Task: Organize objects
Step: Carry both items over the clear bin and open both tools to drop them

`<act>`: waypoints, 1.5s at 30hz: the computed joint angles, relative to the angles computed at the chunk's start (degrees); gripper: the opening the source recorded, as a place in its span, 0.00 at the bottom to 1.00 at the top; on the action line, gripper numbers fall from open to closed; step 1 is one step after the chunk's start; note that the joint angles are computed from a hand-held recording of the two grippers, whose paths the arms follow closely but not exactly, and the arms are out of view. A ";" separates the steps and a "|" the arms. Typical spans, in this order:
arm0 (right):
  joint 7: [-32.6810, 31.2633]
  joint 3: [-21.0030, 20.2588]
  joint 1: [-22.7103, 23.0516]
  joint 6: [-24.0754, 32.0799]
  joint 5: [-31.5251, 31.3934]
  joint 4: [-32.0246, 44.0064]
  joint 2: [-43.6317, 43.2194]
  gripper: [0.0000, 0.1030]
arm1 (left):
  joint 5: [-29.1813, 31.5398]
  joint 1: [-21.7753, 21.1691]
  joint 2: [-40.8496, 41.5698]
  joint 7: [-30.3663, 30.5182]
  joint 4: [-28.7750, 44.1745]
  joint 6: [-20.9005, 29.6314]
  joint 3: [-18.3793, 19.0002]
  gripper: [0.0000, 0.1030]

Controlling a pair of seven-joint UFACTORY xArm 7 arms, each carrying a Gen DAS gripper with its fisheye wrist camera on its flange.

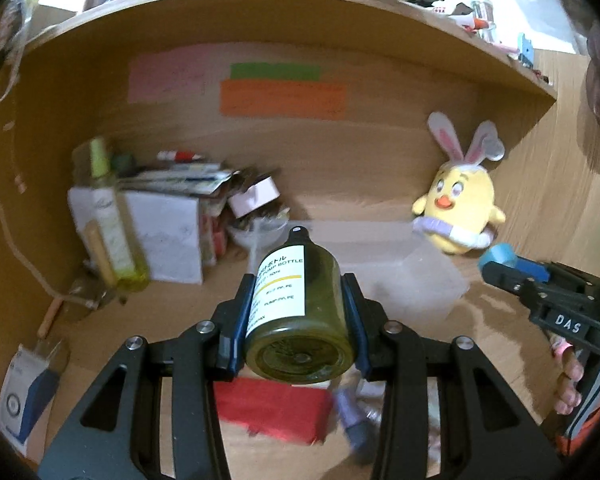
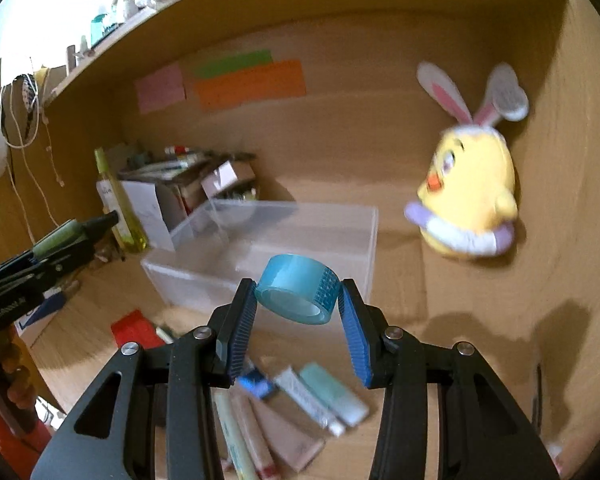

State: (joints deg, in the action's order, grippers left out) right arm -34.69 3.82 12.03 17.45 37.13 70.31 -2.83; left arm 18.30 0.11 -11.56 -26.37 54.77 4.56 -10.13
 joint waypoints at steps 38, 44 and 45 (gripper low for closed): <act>15.86 1.50 0.95 35.90 -33.24 53.85 39.73 0.38 | -15.96 -9.95 37.77 23.56 45.41 32.14 7.12 0.40; 16.51 1.66 0.97 39.98 -33.13 59.35 43.22 0.38 | -17.95 -9.15 36.63 24.81 44.39 31.82 6.67 0.48; 16.52 1.56 1.04 39.76 -33.25 59.20 43.13 0.38 | -17.97 -9.21 36.27 24.71 44.01 31.41 6.74 0.52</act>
State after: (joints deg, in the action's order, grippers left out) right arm -18.17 5.38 13.06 57.21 3.88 129.52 40.30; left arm 0.34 -9.10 24.71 -1.66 98.78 35.97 -3.39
